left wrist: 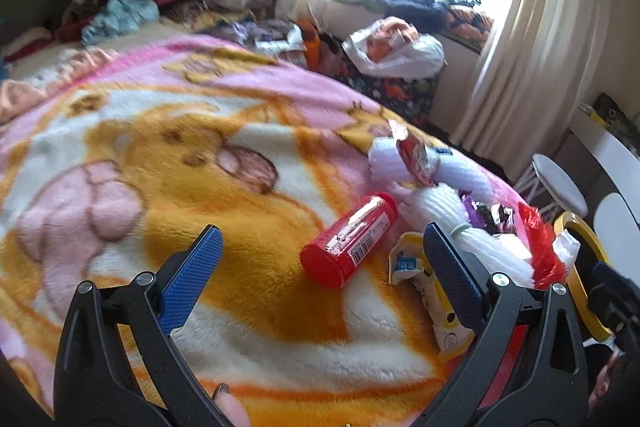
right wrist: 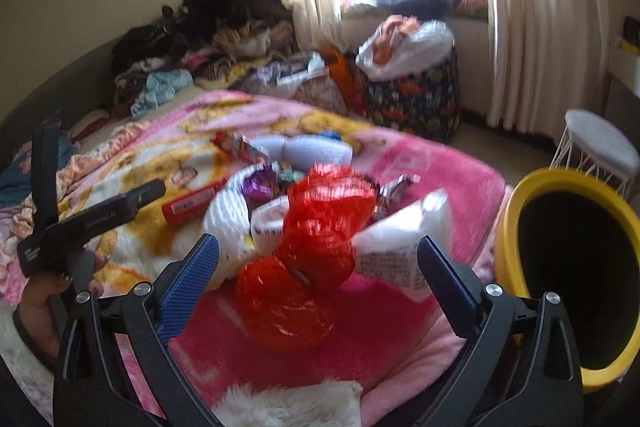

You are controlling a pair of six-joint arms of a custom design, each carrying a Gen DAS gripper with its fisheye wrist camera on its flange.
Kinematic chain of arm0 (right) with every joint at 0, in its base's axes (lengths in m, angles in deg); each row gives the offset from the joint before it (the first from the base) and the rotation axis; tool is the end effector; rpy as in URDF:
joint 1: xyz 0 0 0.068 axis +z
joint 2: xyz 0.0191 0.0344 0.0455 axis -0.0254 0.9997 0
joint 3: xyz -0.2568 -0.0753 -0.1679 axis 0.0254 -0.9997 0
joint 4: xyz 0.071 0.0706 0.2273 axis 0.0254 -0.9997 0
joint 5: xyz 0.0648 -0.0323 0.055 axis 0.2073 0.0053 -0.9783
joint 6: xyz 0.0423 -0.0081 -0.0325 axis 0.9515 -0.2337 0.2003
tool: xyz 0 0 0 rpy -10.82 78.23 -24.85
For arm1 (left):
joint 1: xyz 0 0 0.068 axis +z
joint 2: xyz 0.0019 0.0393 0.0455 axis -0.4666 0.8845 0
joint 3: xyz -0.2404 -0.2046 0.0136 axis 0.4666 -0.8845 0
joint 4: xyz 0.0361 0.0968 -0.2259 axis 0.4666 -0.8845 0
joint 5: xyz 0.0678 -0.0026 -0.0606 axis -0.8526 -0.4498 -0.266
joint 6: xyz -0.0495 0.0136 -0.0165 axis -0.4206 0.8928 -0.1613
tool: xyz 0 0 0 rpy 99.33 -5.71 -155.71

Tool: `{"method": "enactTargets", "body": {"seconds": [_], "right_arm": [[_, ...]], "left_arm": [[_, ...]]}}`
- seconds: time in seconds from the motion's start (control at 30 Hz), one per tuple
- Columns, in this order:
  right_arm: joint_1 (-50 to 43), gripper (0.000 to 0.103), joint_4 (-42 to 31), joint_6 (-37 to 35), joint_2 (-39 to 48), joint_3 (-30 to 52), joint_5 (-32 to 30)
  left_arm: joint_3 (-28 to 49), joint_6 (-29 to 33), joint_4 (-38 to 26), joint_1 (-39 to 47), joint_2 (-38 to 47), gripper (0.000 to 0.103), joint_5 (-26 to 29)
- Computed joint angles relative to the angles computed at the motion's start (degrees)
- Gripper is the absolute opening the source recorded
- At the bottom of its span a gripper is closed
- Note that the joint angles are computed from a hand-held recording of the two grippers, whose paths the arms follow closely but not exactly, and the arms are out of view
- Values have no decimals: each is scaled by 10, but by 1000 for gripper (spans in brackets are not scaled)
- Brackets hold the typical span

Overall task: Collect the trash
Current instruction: 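Grasp the red can with the left tool while the right tool grasps the red plastic bag, then carry the red can and red bag over the yellow bin and open both tools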

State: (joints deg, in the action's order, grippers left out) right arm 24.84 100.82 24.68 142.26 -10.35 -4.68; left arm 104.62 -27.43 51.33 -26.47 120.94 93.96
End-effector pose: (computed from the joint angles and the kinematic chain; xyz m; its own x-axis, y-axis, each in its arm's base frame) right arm 0.2228 0.1030 0.0995 -0.6454 0.0440 -0.7625 -0.1057 0.9836 0.1463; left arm 0.2845 -0.0018 0.0631 -0.6498 -0.1170 -0.7510 0.0909 0.9690 -0.2296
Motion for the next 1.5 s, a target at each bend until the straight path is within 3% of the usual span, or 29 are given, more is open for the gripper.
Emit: {"method": "enactTargets", "body": {"seconds": [0.23, 0.33, 0.47, 0.63, 0.8, 1.07, 1.5], "right_arm": [[-16, 72, -101, 7, 35, 64, -62], [-24, 59, -103, 13, 44, 67, -81], [-39, 52, -81, 19, 41, 52, -110], [-57, 48, -45, 23, 25, 28, -137], [-64, 47, -2, 17, 1, -5, -143], [-80, 47, 24, 10, -31, -34, -158], [-124, 47, 40, -6, -92, -71, -178]], "left_arm": [[78, -4, -91, 14, 42, 70, 49], [85, -5, -94, 13, 48, 66, 61], [87, -8, -96, 3, 51, 58, 68], [93, -15, -108, -19, 53, 38, 60], [69, -26, -82, -32, 36, 31, 38], [-3, -50, -12, -44, -29, 28, 14], [-50, -76, -25, -98, -173, 27, -8]]}}
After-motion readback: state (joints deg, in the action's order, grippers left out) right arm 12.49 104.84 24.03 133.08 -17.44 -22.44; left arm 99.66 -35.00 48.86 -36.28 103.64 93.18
